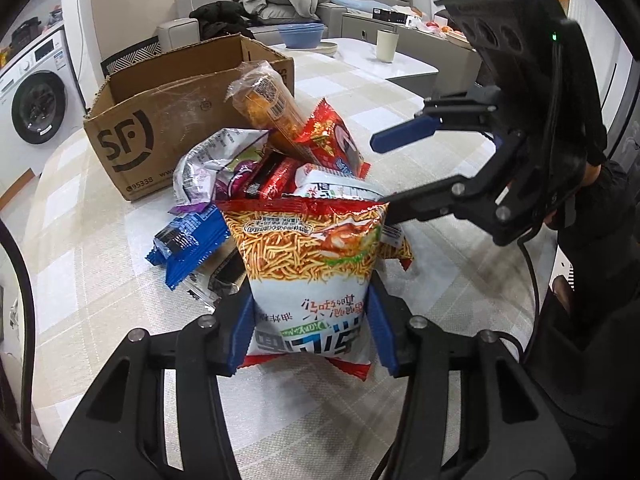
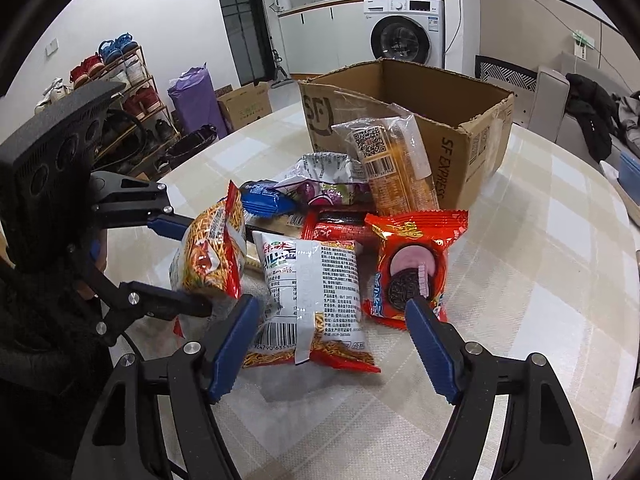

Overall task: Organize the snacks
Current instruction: 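Close the left tool on the orange-white noodle snack bag while the right tool approaches the white bag, then close the right tool on the white barcode snack bag while the left tool holds its bag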

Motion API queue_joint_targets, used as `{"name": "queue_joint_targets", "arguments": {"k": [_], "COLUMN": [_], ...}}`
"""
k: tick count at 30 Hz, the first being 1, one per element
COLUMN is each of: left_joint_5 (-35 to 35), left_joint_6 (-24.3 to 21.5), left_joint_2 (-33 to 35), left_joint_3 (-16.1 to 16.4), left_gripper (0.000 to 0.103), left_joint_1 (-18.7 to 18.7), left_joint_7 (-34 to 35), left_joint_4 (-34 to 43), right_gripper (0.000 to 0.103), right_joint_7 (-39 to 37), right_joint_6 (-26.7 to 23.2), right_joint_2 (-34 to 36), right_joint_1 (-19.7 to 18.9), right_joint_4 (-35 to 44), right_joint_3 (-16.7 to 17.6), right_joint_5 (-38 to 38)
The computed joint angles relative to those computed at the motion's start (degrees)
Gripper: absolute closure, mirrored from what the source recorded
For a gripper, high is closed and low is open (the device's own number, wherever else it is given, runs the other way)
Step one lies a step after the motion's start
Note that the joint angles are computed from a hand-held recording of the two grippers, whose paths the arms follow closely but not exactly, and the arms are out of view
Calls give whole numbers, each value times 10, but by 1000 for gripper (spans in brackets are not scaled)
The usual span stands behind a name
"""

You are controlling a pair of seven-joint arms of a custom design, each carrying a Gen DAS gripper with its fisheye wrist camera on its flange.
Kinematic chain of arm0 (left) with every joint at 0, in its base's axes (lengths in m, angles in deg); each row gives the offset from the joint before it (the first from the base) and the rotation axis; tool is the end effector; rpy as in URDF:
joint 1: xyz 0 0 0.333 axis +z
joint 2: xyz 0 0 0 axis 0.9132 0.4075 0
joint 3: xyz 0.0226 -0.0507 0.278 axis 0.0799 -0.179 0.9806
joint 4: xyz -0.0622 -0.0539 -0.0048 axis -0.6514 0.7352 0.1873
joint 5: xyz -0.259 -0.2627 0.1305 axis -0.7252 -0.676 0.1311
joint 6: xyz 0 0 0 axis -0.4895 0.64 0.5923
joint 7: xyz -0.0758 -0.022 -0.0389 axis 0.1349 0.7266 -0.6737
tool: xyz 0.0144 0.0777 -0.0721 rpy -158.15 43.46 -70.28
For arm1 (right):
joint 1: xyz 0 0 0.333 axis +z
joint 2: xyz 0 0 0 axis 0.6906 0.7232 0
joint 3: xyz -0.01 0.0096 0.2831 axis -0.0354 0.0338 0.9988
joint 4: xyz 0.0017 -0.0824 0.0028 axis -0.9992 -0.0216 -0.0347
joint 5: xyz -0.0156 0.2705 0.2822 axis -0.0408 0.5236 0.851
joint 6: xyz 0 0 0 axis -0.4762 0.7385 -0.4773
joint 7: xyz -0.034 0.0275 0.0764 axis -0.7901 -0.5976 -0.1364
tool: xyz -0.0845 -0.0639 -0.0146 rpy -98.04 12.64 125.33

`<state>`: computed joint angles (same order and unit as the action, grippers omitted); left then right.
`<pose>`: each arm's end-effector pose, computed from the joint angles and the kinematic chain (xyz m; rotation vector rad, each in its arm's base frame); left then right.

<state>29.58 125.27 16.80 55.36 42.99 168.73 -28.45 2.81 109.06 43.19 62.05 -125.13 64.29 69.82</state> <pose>0.5181 -0.4222 0.3108 -1.1014 2.5486 -0.9278 0.5926 0.3901 0.2708 -2.1184 1.1322 -0.2340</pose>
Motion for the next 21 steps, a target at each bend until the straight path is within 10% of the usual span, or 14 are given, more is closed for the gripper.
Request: {"name": "queue_joint_targets", "arguments": {"k": [11, 21], "left_joint_5": [-4, -13], "left_joint_6": [16, 39], "left_joint_2": [-10, -19], "left_joint_3": [3, 1], "left_gripper": [56, 56], "left_joint_1": [2, 13], "left_joint_7": [-20, -39], "left_joint_4": [-7, -19], "right_gripper": [25, 25], "right_joint_7": [-41, -10], "right_joint_6": [-17, -48], "right_joint_2": [27, 50], "right_joint_1": [-4, 48], "right_joint_4": [28, 74], "right_joint_3": [24, -27], "right_joint_5": [0, 3]}}
